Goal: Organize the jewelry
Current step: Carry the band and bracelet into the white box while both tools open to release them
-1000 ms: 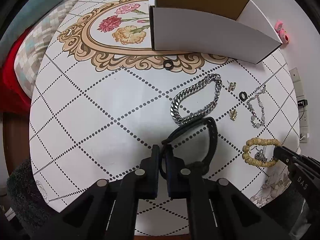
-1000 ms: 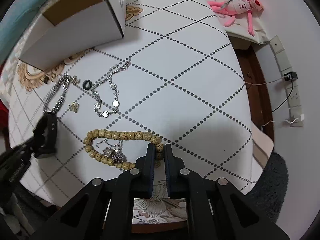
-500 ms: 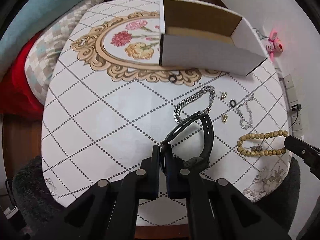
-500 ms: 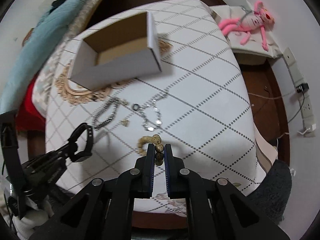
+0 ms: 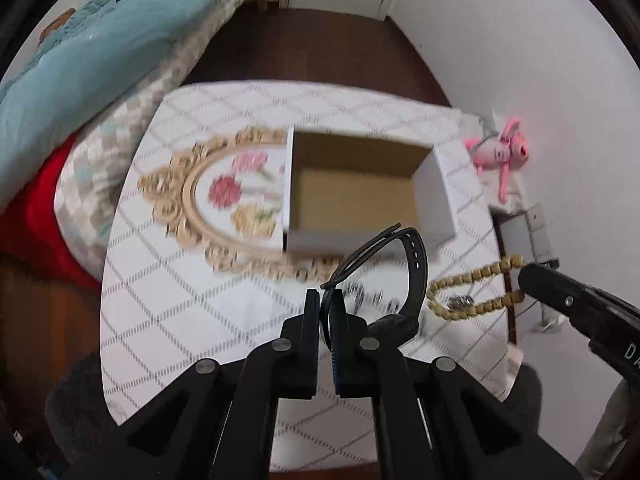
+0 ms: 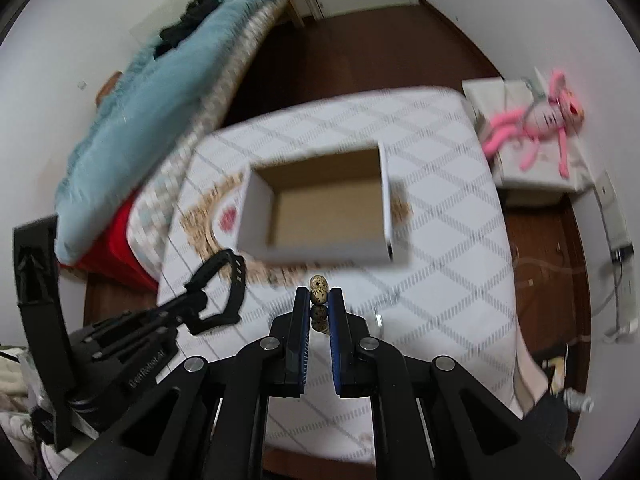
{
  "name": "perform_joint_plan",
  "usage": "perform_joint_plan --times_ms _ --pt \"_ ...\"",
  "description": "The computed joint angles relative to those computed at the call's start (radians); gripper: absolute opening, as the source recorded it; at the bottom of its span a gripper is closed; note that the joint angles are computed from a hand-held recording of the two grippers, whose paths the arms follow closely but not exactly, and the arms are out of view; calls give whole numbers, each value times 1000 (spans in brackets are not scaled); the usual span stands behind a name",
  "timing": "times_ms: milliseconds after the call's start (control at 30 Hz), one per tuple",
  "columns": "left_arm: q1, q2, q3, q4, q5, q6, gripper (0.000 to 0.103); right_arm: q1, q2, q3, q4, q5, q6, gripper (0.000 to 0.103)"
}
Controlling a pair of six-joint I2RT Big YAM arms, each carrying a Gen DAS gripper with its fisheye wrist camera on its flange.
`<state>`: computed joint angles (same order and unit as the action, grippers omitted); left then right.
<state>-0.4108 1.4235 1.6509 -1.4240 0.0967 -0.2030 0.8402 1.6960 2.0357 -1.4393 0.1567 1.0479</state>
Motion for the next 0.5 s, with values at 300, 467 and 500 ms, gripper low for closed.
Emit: perform_joint_plan --times_ms 300,467,500 --pt "26 210 215 -31 46 12 2 -116 226 308 -88 -24 -116 9" --pt "40 297 287 -58 78 6 3 -166 292 340 -85 -111 -124 9" --pt "43 313 300 -64 87 5 3 -171 303 349 -87 -120 -130 9"
